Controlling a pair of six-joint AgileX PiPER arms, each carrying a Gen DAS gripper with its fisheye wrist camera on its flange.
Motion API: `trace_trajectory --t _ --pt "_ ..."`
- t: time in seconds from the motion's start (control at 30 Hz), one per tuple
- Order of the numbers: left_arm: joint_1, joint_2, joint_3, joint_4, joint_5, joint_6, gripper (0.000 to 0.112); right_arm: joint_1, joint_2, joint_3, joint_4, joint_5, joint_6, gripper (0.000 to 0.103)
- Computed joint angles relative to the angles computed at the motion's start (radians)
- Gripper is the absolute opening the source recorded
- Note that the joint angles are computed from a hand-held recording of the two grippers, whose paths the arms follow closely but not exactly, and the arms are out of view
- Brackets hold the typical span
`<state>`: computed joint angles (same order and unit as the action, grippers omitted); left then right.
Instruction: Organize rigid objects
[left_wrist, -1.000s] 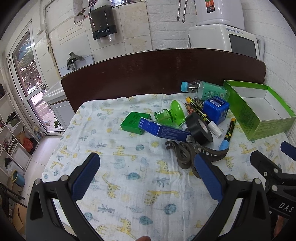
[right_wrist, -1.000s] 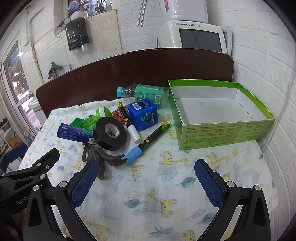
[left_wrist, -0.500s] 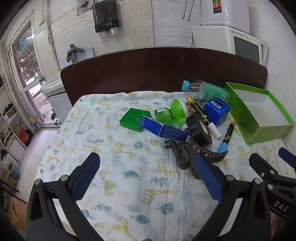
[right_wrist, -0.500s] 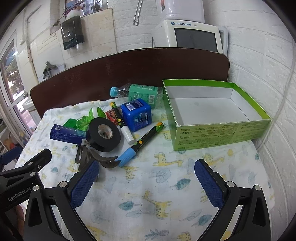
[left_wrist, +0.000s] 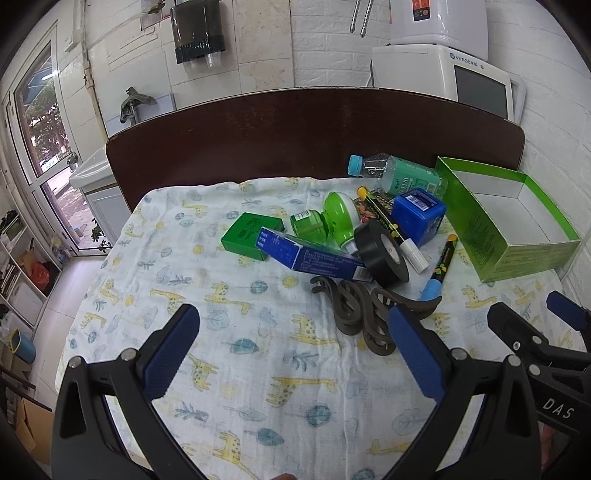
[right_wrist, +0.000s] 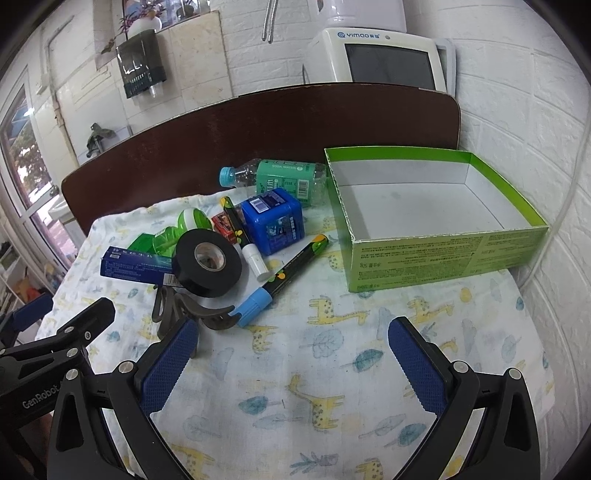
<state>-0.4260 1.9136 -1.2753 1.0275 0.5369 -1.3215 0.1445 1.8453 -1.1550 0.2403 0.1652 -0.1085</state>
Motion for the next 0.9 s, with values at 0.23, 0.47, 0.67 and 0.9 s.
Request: trace_trajectory --t 0.23,0.47,0.67,0.9 --pt "0.017 -0.002 0.008 -0.019 -0.014 0.010 0.102 0.000 0.001 -0.003 0.058 0.005 -0.061 0.103" --pt "0.025 -0.005 0.011 -0.052 -0.034 0.048 0.102 0.002 0.006 -0.006 0.115 0.011 -0.118 0.103" --pt "0.031 -0.002 0.020 -0.081 -0.058 0.080 0.100 0.002 -0.005 0.011 0.342 0.002 -0.348 0.103" --pt "0.040 -0.002 0.024 -0.088 -0.066 0.086 0.100 0.009 -0.001 0.008 0.334 0.013 -0.343 0.102"
